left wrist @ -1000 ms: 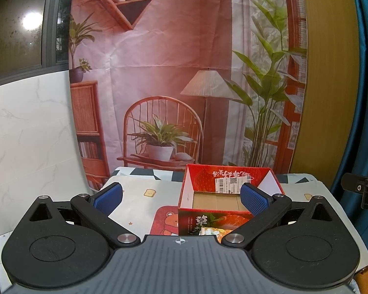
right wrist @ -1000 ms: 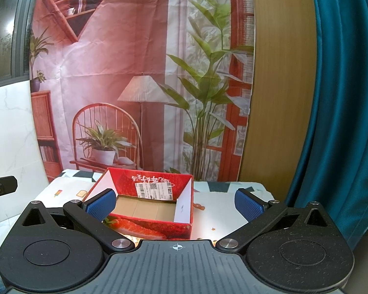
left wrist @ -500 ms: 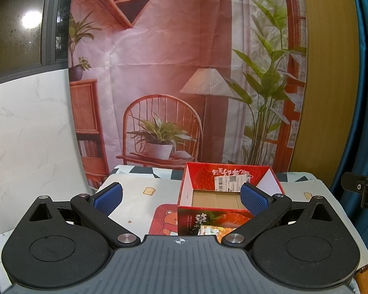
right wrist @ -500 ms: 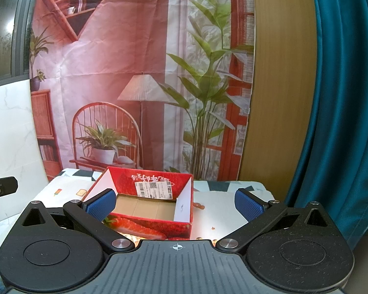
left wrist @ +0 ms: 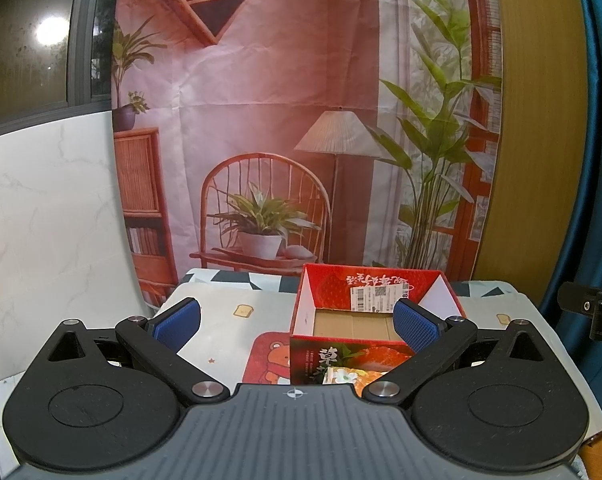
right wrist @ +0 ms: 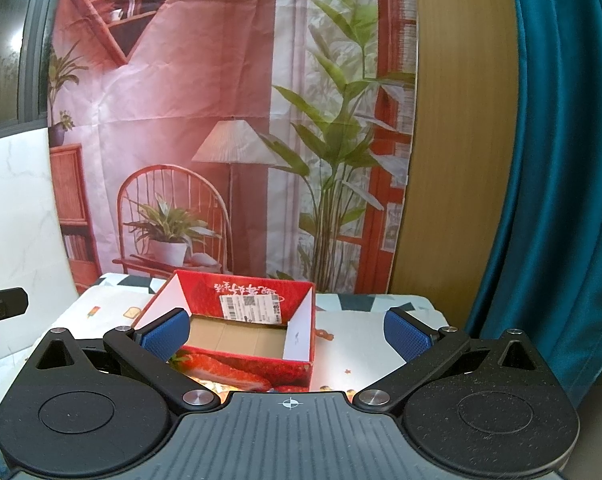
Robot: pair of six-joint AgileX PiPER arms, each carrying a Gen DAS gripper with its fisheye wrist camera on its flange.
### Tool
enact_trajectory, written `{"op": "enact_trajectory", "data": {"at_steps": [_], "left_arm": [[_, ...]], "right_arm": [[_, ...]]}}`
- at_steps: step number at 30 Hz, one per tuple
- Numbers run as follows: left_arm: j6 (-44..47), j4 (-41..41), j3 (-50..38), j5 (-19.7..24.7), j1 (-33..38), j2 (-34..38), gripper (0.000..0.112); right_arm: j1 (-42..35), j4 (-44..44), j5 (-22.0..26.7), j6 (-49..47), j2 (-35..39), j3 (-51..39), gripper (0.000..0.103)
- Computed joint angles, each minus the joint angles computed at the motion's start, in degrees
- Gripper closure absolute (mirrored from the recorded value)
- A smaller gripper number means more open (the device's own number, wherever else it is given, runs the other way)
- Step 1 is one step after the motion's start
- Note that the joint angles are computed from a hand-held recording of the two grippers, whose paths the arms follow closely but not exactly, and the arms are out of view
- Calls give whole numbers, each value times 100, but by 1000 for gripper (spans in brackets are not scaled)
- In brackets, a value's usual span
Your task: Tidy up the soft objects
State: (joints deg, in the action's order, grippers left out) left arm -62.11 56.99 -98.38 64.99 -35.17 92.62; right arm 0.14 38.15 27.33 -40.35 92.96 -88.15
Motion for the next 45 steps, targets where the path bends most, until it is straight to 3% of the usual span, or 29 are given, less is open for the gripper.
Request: {"op": "enact_trajectory", "data": {"at_steps": [17,25,31,33,38,41,45], "left_arm": [[-102,-112,124,-163,88,-69,9],[-53,-355,12,-172,217,0,9],[-2,-758,57,-434,479,60,9],[45,-943,171,-727,663,74,9],[49,-857,309,-1001,908,327,9],[122,-811,353,-1151,1057,467,9],[164,-931,442,-1476,1282,590,9]], "right_arm": [[-3,510,-175,-527,114,218,0],[15,155,-59,-165,140,31,0],[18,239,-101,-228,267,-20,0],[35,438,-219,-431,329,40,0],[-59,2343,-352,-2195,638,199,0],[-54,2270,-85,-1842,1062,-183,0],[86,2646,-164,-2134,1522,-483,1]]}}
